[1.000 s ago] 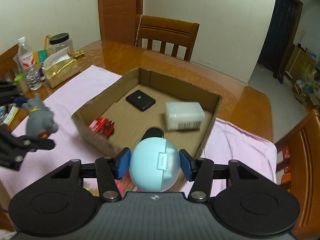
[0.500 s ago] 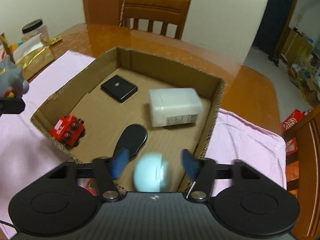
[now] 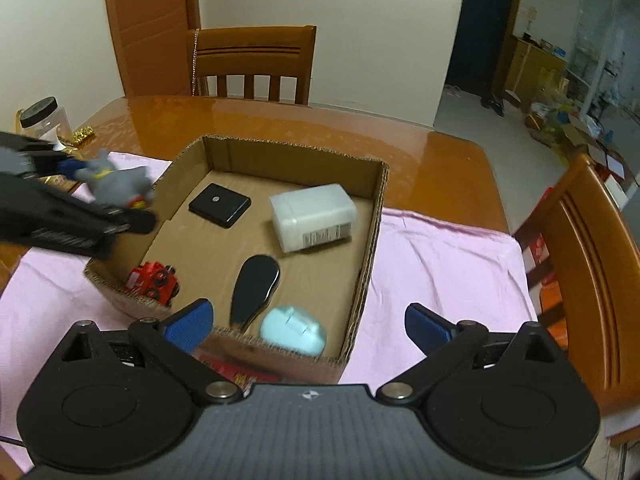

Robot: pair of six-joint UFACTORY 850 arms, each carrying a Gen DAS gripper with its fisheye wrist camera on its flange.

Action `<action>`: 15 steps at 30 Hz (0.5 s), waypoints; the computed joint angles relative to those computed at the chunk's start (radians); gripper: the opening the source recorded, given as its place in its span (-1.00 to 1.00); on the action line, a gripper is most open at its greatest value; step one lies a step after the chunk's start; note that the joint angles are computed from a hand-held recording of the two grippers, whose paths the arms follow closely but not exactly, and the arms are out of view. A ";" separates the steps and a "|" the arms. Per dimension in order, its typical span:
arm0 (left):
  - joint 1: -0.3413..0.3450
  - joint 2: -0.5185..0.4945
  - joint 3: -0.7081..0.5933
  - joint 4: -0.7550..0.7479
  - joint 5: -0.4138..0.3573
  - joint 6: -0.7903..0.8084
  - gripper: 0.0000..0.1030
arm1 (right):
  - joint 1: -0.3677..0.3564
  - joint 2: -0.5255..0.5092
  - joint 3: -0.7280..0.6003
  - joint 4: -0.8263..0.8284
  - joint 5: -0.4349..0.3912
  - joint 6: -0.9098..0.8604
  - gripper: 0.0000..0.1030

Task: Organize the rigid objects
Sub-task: 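Carry both items into the cardboard box and open both tools to release them, then withdraw both tools from the box toward the remaining items on the cloth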

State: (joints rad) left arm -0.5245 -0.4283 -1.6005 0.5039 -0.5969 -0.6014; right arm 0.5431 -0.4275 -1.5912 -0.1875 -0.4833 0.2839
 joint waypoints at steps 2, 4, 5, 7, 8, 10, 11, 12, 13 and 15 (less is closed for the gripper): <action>0.001 -0.021 -0.022 -0.013 -0.004 0.019 0.40 | 0.011 0.019 0.023 -0.042 -0.003 0.068 1.00; 0.003 -0.034 -0.035 -0.011 0.002 0.029 0.44 | 0.023 0.030 0.034 -0.082 -0.010 0.122 1.00; 0.003 -0.039 -0.041 0.004 0.007 0.018 0.47 | 0.028 0.033 0.038 -0.107 -0.014 0.151 1.00; -0.001 -0.050 -0.054 0.064 0.003 -0.036 0.97 | 0.036 0.037 0.043 -0.150 -0.019 0.200 1.00; -0.005 -0.048 -0.048 0.128 0.012 -0.093 0.99 | 0.039 0.040 0.046 -0.167 -0.020 0.219 1.00; -0.008 -0.035 -0.030 0.191 0.034 -0.143 0.99 | 0.043 0.047 0.057 -0.206 -0.023 0.262 1.00; -0.007 -0.031 -0.025 0.186 0.039 -0.142 0.99 | 0.044 0.050 0.062 -0.217 -0.025 0.277 1.00; -0.006 -0.024 -0.018 0.182 0.043 -0.146 0.99 | 0.045 0.052 0.066 -0.227 -0.029 0.294 1.00; -0.007 -0.013 -0.004 0.184 0.051 -0.157 0.99 | 0.044 0.055 0.071 -0.232 -0.030 0.306 1.00; -0.007 0.001 0.014 0.177 0.058 -0.155 0.99 | 0.044 0.060 0.083 -0.240 -0.031 0.332 1.00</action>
State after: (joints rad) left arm -0.5312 -0.4277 -1.5865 0.6812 -0.5385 -0.7562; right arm 0.5869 -0.3677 -1.5078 -0.4278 -0.5143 0.6164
